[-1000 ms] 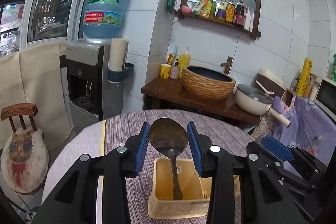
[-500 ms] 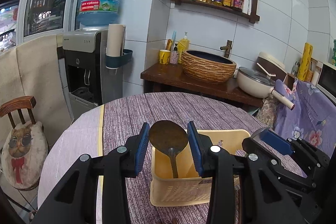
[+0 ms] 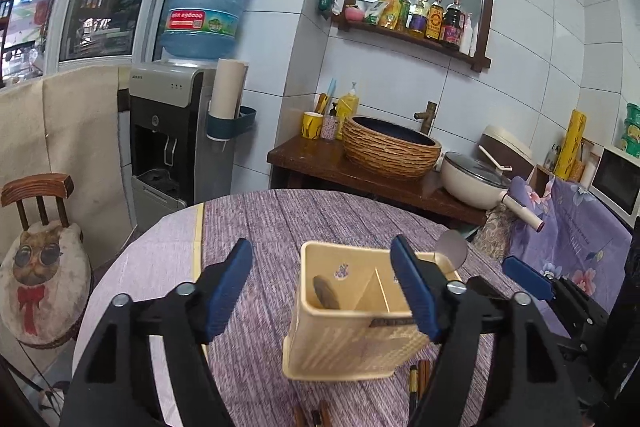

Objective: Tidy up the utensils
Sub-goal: 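Open both grippers and pull them back from the holder, then grasp a wooden chopstick with the right gripper while the left gripper grasps another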

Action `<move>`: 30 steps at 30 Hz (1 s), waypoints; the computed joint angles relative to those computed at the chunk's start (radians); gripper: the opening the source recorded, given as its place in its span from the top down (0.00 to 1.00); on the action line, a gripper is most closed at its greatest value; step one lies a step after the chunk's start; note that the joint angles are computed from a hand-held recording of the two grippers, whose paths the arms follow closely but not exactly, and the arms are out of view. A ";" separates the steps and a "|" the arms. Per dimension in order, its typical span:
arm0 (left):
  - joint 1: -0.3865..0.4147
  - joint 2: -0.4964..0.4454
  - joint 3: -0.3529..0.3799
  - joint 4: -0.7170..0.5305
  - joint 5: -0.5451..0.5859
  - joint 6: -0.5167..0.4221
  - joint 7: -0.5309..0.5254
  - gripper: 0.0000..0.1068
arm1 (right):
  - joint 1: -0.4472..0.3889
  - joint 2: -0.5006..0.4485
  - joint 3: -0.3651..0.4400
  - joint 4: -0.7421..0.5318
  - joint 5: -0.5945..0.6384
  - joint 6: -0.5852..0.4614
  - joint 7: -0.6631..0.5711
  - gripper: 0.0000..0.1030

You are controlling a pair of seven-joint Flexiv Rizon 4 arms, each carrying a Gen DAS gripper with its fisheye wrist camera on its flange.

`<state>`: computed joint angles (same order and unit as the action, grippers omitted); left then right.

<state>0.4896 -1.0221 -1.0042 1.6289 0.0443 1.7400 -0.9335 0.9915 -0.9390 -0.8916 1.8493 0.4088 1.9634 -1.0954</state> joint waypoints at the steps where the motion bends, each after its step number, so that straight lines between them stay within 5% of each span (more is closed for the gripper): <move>1: 0.015 0.010 0.001 0.023 0.004 0.005 -0.003 0.25 | 0.022 0.004 -0.014 0.021 0.008 -0.008 -0.002 0.40; 13: 0.081 0.152 0.174 0.270 0.017 -0.005 -0.032 0.23 | 0.170 0.080 -0.002 0.298 -0.033 -0.164 0.143 0.39; 20: 0.024 0.181 0.283 0.300 -0.064 -0.079 -0.023 0.38 | 0.050 0.126 0.164 0.308 -0.128 -0.190 0.234 0.49; 30: -0.033 0.196 0.320 0.304 -0.102 -0.078 0.038 0.44 | -0.031 0.141 0.196 0.263 -0.276 -0.247 0.345 0.56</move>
<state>0.4566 -0.8266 -0.6840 1.9332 -0.0576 1.6616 -0.8960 0.9603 -0.7981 -0.6953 2.1124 0.1324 1.7162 -0.7507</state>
